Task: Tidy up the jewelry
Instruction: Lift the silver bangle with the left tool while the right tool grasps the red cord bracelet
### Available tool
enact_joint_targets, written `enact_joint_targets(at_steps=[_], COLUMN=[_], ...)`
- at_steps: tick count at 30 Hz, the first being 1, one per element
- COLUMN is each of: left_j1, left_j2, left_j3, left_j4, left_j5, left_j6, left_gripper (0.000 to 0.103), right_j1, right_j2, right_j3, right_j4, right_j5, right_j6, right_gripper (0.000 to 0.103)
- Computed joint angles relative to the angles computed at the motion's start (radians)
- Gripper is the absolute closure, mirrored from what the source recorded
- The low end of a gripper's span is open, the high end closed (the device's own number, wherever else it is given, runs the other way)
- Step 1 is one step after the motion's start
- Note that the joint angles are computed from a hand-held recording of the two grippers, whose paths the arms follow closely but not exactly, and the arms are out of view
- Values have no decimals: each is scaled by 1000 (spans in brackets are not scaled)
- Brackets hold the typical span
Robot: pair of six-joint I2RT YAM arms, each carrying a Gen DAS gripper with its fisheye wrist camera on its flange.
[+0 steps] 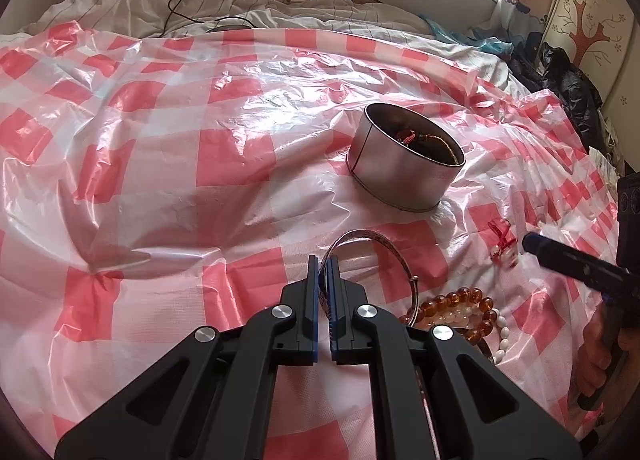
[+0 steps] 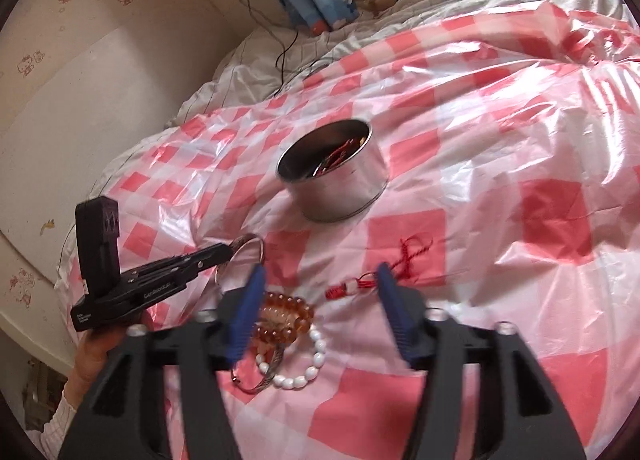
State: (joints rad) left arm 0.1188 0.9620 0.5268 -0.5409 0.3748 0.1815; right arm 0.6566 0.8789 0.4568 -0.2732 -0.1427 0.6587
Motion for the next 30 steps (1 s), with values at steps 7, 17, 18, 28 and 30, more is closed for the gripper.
enact_joint_targets(at_steps=[7,17,18,28,30], left_j1=[16,-2,-2,21,-2], left_j2=[-1,41,43,54,55], left_j3=[3,-11,-12,-5,-8], left_j4=[-5,29,30,27,27], left_j5=[12,-12,-13,19,-5], left_j6=[6,-15,-15,-9,-10], left_gripper=[99,99,99,99,99], right_j1=[86,187,188,140,136], right_j2=[19,248,244,77,41], right_j3=[13,98,88,31,28], right_j4=[-29,-96,-82,-62,-65], right_j5=[125,354,350,310,314], right_j6=[-8,-42,-52,-35,-32], right_gripper=[39,28,37,97,97])
